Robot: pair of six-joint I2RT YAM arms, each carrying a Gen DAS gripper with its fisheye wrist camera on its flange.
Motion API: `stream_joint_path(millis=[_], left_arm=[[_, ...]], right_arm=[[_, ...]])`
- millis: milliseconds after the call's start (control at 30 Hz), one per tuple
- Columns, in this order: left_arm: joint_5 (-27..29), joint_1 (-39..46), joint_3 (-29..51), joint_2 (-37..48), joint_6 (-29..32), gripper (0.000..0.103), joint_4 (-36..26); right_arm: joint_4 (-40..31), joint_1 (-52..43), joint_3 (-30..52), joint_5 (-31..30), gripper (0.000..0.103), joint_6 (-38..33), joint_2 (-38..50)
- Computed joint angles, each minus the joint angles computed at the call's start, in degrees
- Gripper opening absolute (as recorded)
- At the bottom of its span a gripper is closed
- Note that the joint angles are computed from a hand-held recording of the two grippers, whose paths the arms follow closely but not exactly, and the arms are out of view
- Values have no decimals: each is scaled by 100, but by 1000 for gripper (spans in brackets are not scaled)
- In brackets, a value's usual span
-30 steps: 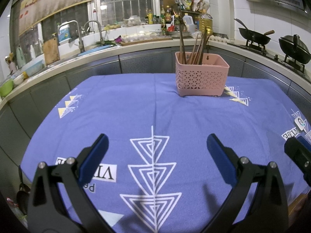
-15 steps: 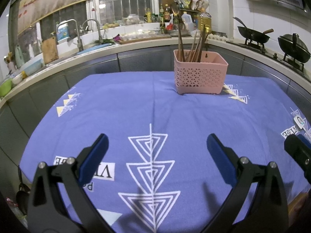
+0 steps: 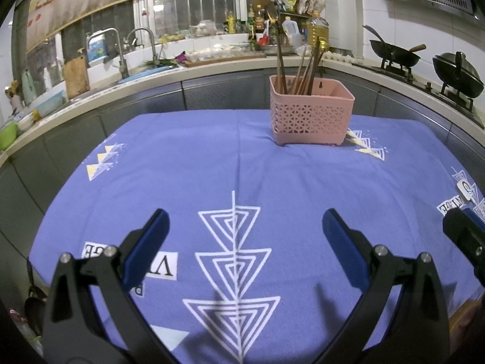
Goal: Organize utensils
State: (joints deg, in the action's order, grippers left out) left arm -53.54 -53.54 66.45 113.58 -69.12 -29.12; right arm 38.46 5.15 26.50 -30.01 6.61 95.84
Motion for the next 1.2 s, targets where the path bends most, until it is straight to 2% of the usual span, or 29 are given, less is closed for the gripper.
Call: stream_joint_path(millis=[700, 867, 1000, 1200], left_arm=[[154, 27, -160, -2, 13, 97, 173], [123, -4, 6, 123, -164, 97, -174], [124, 16, -9, 84, -116, 97, -150], [63, -1, 105, 114, -276, 97, -449]], right_arm=[[12, -13, -24, -5, 94, -5, -23], [11, -14, -19, -6, 94, -10, -20], [16, -10, -32, -4, 94, -7, -34], [30, -19, -51, -7, 94, -9, -41]])
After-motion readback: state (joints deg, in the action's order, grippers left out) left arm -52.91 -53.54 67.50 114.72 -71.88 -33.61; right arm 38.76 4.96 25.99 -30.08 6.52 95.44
